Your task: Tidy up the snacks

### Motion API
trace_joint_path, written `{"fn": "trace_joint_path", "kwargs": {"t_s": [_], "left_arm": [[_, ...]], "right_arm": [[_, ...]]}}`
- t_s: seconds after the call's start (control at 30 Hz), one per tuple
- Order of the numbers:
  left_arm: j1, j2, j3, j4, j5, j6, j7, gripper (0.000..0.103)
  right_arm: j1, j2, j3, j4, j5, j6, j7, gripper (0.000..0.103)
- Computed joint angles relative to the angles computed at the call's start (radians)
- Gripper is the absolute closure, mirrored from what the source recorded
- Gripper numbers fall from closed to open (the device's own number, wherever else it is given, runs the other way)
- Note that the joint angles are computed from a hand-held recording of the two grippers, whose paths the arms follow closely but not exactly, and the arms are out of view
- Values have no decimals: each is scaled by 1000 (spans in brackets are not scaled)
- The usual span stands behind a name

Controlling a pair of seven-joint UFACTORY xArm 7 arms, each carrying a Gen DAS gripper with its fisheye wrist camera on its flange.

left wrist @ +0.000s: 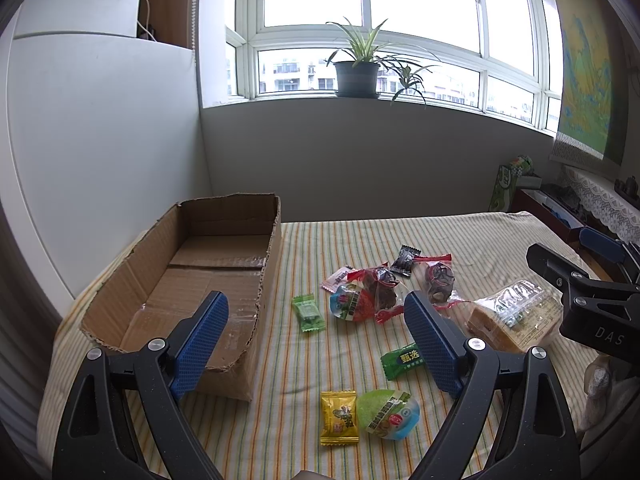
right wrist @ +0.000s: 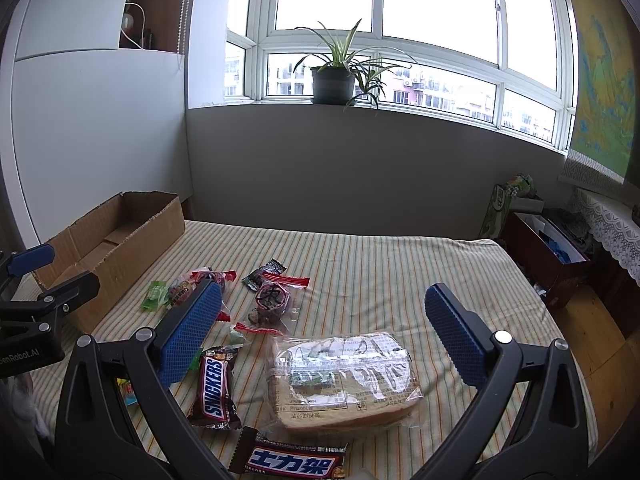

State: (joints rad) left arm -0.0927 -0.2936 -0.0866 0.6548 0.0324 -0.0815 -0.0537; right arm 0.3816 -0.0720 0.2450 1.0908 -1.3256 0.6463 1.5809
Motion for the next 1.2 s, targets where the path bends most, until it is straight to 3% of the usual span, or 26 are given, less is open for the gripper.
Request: {"fn": "trace_joint_path", "kwargs": {"t_s": [0.47, 0.63, 0.87, 0.97, 1.1, 1.2], "left_arm": [[-65, -18, 52, -8, -21, 20, 30, 13], [-101, -18, 74, -7, -44, 35, 53, 13], [-262, -17, 183, 4, -147, 83, 158, 13], [-405, -15, 292, 20, -262, 129, 265, 15], [-434, 4, 286, 35, -339, 165, 330, 15], [-496, 15, 320, 57, -446, 220, 421, 18]], "right_arm": [[-30, -56, -3, -40, 77, -33, -43, 0], [-81, -101, -19, -94, 169, -118, -60, 0], [-159, -132, -27, -172, 331, -269, -162, 0], [-187, -137, -24, -202, 391, -309, -216, 0], [-217, -145, -40, -257, 506, -398, -291, 0], [-210, -145, -69, -293, 644, -446, -393, 11]]}}
